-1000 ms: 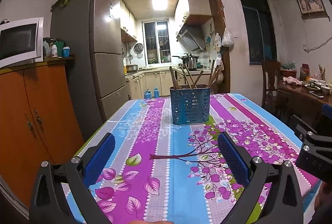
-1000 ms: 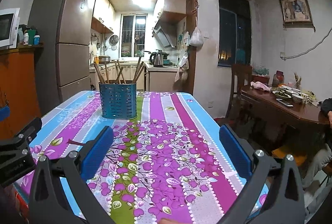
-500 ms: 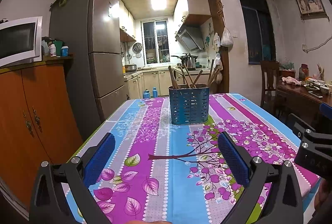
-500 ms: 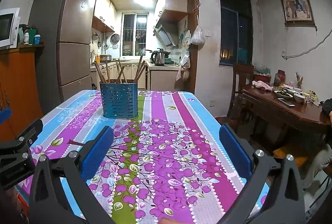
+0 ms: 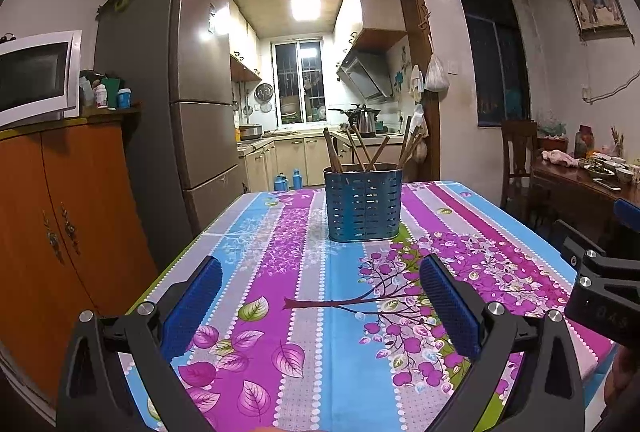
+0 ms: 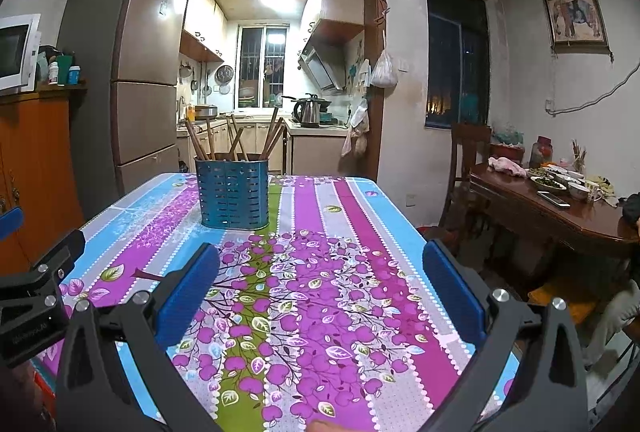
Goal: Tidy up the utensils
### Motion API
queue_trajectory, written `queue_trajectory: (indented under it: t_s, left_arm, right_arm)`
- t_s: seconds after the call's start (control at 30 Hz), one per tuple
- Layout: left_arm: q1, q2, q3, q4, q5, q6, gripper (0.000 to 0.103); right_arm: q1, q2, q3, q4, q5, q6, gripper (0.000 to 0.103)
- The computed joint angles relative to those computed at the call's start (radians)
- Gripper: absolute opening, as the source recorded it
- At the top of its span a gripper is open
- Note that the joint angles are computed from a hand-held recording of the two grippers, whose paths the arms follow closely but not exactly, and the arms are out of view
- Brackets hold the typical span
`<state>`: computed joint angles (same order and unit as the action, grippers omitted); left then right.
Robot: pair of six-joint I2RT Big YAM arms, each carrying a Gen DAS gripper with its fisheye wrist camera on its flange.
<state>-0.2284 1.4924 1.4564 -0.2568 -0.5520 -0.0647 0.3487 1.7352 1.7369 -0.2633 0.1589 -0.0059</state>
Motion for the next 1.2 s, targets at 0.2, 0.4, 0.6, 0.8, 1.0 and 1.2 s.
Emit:
queue_trajectory:
  t_s: [0.2,0.4,0.6,0.8,1.0,1.2]
  left_arm:
    - [-0.002,-0.001,0.0,-0.003,0.001,0.006,0.099]
    - [-0.005,-0.007,-0.01,0.016,-0.008,0.01,0.099]
    - [-0.004,-0.003,-0.004,0.007,-0.01,0.008,0.099]
    - [-0.005,-0.001,-0.005,0.005,-0.01,0.009,0.099]
    - [-0.007,-0.001,-0.005,0.003,-0.011,0.006,0.099]
    - [-0.005,0.001,0.0,-0.007,-0.002,-0.001,0.099]
  right_arm:
    - [0.001,-0.003,0.002,-0.012,-0.006,-0.004,0.098]
    - [0.0,-0.007,-0.002,-0.004,-0.004,-0.011,0.098]
    - [-0.002,-0.006,-0.002,-0.006,-0.011,-0.004,0.098]
    - [-0.003,-0.003,0.0,-0.01,-0.012,-0.007,0.098]
    - [-0.003,-0.001,0.001,-0.011,-0.012,-0.006,0.098]
    - [-0.002,0.0,0.0,-0.007,-0.011,-0.007,0.098]
